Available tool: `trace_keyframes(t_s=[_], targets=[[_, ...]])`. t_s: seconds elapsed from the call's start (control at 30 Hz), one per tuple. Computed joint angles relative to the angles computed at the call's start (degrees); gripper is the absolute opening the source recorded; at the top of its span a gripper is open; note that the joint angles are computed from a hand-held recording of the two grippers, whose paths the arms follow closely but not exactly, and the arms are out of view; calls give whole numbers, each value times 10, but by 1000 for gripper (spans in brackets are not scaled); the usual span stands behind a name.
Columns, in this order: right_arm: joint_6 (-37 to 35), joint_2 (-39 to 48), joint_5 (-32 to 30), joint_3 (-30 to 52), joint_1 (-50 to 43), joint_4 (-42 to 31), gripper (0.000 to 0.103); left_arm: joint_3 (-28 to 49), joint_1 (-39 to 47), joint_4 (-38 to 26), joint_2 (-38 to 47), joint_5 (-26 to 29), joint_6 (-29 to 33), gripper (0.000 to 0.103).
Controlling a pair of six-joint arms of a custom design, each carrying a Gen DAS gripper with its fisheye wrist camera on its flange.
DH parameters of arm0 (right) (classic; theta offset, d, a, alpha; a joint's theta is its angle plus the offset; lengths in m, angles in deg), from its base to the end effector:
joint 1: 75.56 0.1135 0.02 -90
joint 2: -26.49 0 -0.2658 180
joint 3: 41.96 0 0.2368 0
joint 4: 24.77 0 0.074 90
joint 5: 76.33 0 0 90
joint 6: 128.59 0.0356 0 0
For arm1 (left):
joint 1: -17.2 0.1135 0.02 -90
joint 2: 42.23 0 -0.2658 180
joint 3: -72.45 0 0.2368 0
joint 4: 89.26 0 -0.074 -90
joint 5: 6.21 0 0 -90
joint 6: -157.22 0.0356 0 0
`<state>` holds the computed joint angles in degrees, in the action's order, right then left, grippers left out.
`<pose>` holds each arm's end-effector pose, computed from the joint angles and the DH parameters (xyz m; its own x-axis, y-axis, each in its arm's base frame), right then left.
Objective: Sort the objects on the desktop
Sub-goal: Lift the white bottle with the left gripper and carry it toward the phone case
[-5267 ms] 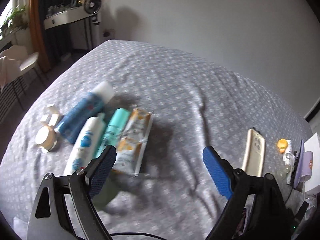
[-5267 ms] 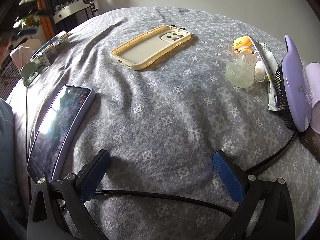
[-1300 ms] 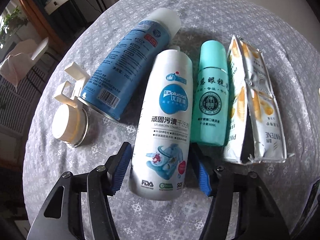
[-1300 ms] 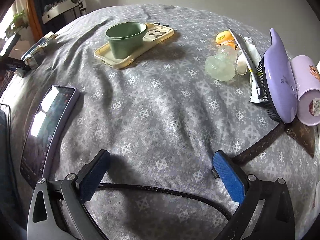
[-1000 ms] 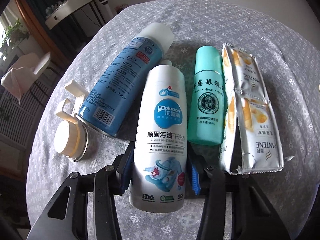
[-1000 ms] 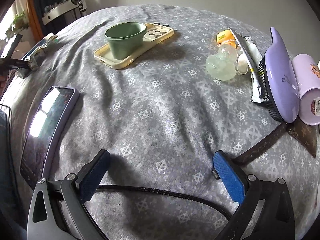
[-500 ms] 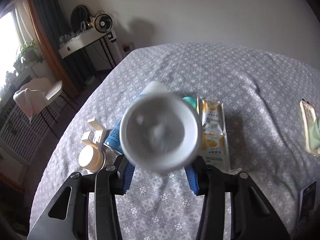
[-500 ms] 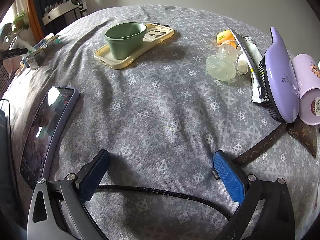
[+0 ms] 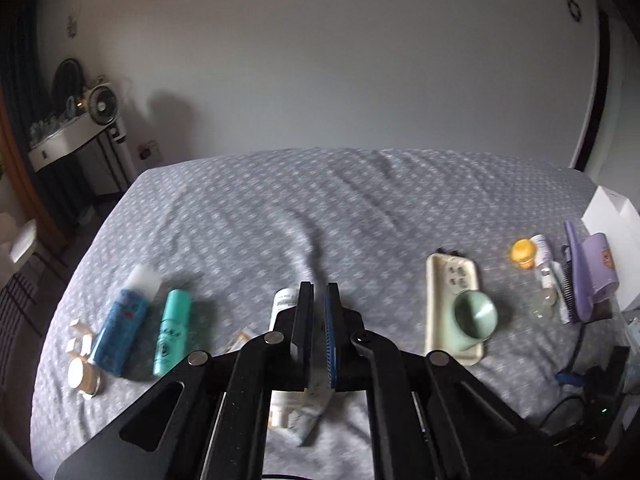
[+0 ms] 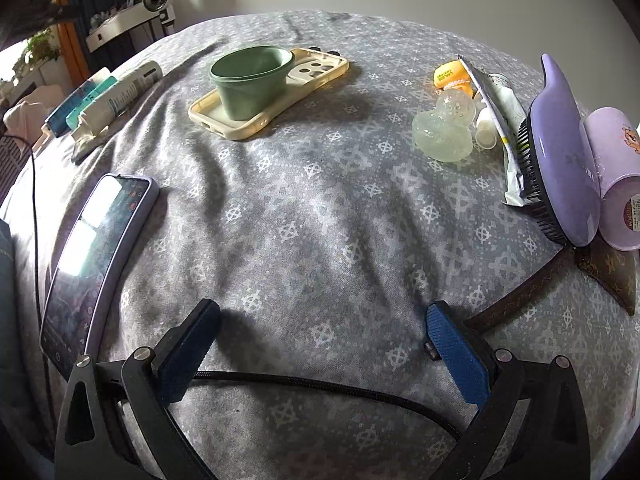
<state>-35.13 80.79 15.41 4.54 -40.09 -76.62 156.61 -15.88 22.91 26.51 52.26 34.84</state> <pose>0.1268 0.0890 0.2026 -0.7358 -0.4502 -0.5059 -0.5241 0.8517 0.0043 0.1908 -0.1020 0.3415 -0.6667 -0.1105 -0.7371 -0.1884 0.9818 0.0233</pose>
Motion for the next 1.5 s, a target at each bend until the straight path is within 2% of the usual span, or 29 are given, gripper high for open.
trace_keyframes(t_s=[0.1,0.2,0.3,0.33,0.37,0.5,0.67,0.83,0.9,0.93,0.97,1.03,1.1,1.2,1.3,1.4,1.5], targets=[[0,0,-1,-2,-1,3,103,68,-35,23,74,23,12,4],[-1,0,-4,-3,-3,6,103,109,-40,14,118,29,10,14],[-3,-2,-8,-5,-6,7,103,89,-32,1,120,15,11,47],[-3,-3,-10,-6,-7,8,103,69,-25,0,112,5,16,73],[-2,-10,-10,-8,-5,4,103,49,-16,0,105,2,21,87],[-1,-10,-9,-9,-4,5,103,-19,24,-15,103,19,43,87],[-5,-9,-10,-9,-8,5,103,-65,77,20,145,81,42,87],[-7,-5,-10,-9,-10,9,103,-82,100,71,206,117,49,87],[-9,-5,-16,-10,-15,11,103,-102,102,96,215,111,54,74],[-11,-5,-19,-10,-17,13,103,-114,109,104,216,120,52,50],[-11,-4,-20,-10,-18,15,103,-139,124,130,200,152,52,44],[-12,-1,-21,-11,-19,19,103,-180,139,164,159,172,37,43],[-13,-1,-22,-10,-20,19,103,-184,136,149,140,162,29,43],[-14,0,-21,-9,-21,19,103,-160,116,108,97,137,26,43],[-14,1,-21,-9,-21,19,103,-84,88,52,76,116,29,43],[-12,-1,-21,-8,-20,17,103,17,50,10,98,108,18,43],[-12,-1,-21,-8,-20,16,103,99,23,-1,145,121,11,43]])
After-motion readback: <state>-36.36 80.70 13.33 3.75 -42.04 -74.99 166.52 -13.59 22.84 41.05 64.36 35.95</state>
